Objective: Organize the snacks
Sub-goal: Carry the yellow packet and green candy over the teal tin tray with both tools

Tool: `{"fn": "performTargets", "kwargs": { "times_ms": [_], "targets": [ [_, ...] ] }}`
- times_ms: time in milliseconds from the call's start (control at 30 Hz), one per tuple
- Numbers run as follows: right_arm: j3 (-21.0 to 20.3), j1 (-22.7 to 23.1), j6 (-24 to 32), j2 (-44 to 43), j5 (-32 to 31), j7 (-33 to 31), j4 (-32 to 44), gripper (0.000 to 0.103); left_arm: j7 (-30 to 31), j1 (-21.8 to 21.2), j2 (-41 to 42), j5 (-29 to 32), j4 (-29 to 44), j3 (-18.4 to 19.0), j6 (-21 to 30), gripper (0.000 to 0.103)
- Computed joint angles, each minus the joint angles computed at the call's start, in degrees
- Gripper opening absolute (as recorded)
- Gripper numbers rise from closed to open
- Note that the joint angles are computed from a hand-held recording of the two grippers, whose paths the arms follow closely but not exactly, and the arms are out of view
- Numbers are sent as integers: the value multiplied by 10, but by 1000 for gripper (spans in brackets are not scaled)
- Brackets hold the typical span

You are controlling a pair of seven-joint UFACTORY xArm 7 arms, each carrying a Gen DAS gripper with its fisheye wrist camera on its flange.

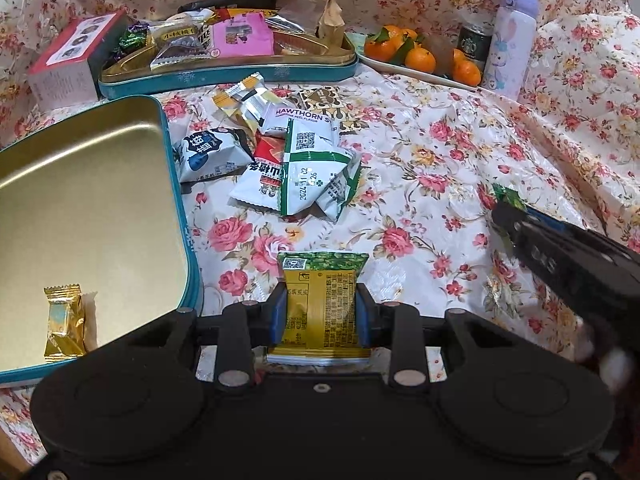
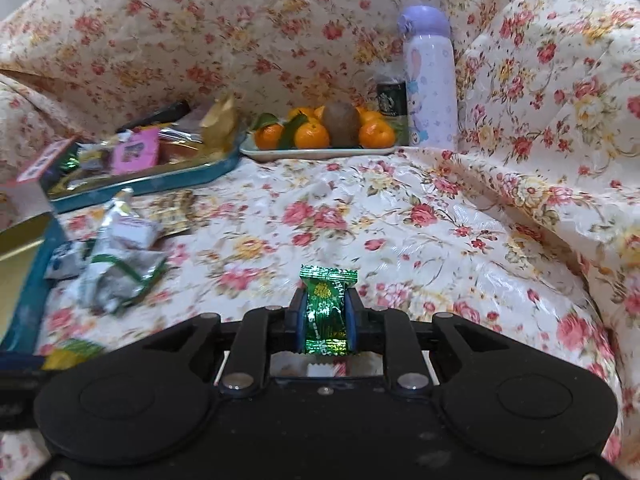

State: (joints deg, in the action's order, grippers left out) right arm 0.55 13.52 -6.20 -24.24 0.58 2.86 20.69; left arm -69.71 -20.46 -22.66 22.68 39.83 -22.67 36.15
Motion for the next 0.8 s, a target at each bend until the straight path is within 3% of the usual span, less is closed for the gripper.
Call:
{"fn": "performTargets", "kwargs": {
  "times_ms": [367, 600, 800],
  "targets": [
    [-21, 58, 83, -174, 16, -6, -75, 20, 8, -8, -33, -23, -16, 2, 13, 41],
    [-48, 90, 186, -274, 53, -32, -97, 20, 21, -28, -81, -65, -32, -3, 46, 41],
    [-41, 97, 284, -375, 80, -53, -121, 20, 29, -52, -122, -98, -42, -16, 85, 41]
  ]
}}
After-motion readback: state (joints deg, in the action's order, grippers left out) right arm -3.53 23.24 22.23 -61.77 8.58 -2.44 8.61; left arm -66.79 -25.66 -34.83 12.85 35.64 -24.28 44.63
